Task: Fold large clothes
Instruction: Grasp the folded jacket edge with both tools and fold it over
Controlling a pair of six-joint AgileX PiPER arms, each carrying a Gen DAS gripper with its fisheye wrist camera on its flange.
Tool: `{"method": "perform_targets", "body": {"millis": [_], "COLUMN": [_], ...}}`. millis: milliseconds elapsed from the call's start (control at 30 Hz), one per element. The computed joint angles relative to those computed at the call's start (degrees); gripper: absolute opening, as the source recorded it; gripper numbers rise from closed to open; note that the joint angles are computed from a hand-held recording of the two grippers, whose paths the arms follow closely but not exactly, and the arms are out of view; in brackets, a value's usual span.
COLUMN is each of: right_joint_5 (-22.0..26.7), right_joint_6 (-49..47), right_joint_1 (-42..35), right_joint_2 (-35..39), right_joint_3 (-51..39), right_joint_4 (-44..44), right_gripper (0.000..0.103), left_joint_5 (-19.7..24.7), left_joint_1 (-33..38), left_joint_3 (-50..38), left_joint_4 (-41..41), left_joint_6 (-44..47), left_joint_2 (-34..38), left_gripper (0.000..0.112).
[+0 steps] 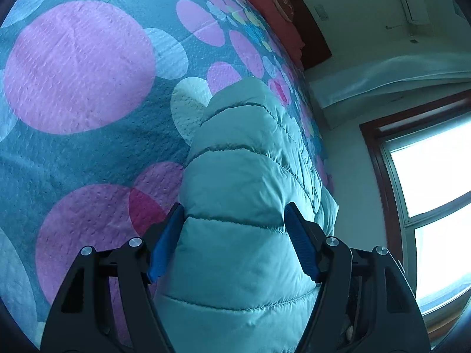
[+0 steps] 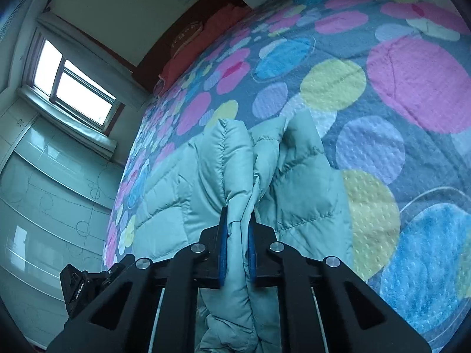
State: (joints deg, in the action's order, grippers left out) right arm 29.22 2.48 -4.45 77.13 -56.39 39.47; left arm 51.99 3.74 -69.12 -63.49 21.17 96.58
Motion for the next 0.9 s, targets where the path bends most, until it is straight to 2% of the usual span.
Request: {"method": "perform_targets", "body": {"millis": [100,200,333,467,533,600,667,767,900], "right_joint_5": [0.7,1.7,2.5,-0.8,-1.0,0.4,1.9,2.8,5.5], "right_joint_6": [0.5,1.3,-10.3,-12.5,-14.3,-15.2,-12.7,-6.8,-4.8], "right_joint_1": [-1.8,-4.4,-9.7,-8.4,-8.8,-9.6,-10.1,-10.1,-10.5], "right_joint_2": [-4.0,-4.0,-2.0,-0.1,0.5,0.2,-1.6,-6.9,-15.3], "right_joint_3": [0.8,2.5,8.0,10.0,10.5,10.4,10.2,10.7,11.9], "right_joint_4": [-2.7,-4.9,7.7,9.0,11.2,12.4,10.3,5.0,3.7], "right_gripper": [0.010,0.010,0.010,0.011,0.011,0.013,0.015,0.015,0.015], "left_joint_5": [0.8,-0.6,-2.8,-6.3,-6.5,-4.7,-4.4,-4.1,-2.8], "left_joint_1": [-0.6,-3.5,-6.8,-9.8,-9.5,-8.4,-7.5,-5.5,-3.5], "left_joint_3": [1.0,0.4,-0.6,-1.8,-1.0,-1.1,-0.6,2.3,6.4], "left_joint_4": [0.4,4.0,9.1,14.5,13.7,13.1,13.4,10.0,5.3], "left_joint_6": [0.9,-0.2,-3.5,-3.5,-2.0,-2.1,-2.8,-0.7,3.9], "left_joint_2": [-1.2,-0.6,1.2,2.2,1.9,1.4,-0.5,-5.5,-12.0], "left_gripper": [0.069,0.069,0.071,0.072,0.071,0.070,0.070,0.070,0.070]}}
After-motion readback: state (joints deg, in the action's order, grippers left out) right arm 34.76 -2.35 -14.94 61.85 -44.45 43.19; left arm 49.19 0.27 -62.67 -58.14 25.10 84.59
